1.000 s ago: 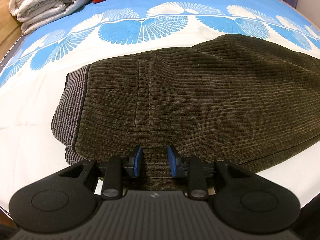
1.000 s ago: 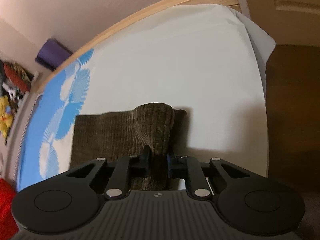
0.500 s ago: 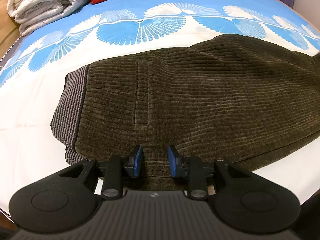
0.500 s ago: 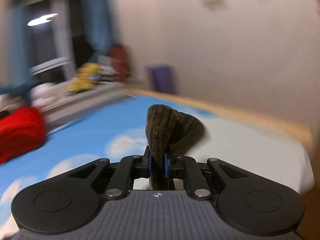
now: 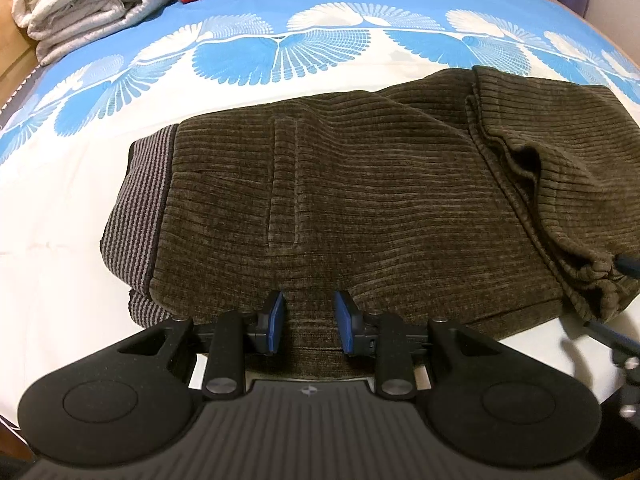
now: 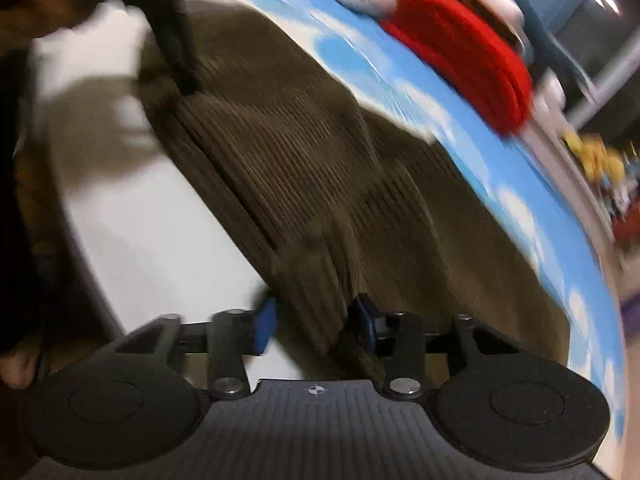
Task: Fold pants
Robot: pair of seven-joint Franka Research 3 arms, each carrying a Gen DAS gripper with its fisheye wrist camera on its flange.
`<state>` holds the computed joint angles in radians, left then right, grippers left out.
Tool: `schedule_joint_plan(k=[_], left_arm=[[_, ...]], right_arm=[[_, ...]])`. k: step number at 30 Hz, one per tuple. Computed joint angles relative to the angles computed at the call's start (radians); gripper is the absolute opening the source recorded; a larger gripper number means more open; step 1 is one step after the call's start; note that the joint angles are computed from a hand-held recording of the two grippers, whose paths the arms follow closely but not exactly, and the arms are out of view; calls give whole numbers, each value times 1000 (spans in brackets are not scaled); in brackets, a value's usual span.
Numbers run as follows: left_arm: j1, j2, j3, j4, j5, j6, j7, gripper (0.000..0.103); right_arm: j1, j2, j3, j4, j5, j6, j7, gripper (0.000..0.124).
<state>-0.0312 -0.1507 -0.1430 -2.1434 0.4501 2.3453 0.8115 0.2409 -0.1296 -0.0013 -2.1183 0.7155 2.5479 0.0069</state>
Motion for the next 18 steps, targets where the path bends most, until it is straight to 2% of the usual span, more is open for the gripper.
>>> schedule_joint_plan(k=[2,5,7,11,14,16,18], left_arm=[[0,2,0,3,-1,-4,-3,32],[-2,4,-4,7,10,-12,-9,32],[-2,3,-3,5,13,-9,-11,32],[-1,-6,1,-7,3,6,-20,32],[0,-12,0,-14,4,11,-25,32],[1,-13,-2,-15,9,10,-26,32],[0,-10,-6,-11,17,2,-29,32]], right_arm=[[-13,5,-15,36,35,-68,77,47],[-21,23,-10,54,56,-28,128,48],[-32,36,-10,75,48,-54,188,53],[-44,55,6,78,-91,-93,270,61],[-34,34,7,54,-81,-94,185,62],[-32,23,-7,57,-5,-123,129,60],[-28,10,-14,48,73,-105,81,60]])
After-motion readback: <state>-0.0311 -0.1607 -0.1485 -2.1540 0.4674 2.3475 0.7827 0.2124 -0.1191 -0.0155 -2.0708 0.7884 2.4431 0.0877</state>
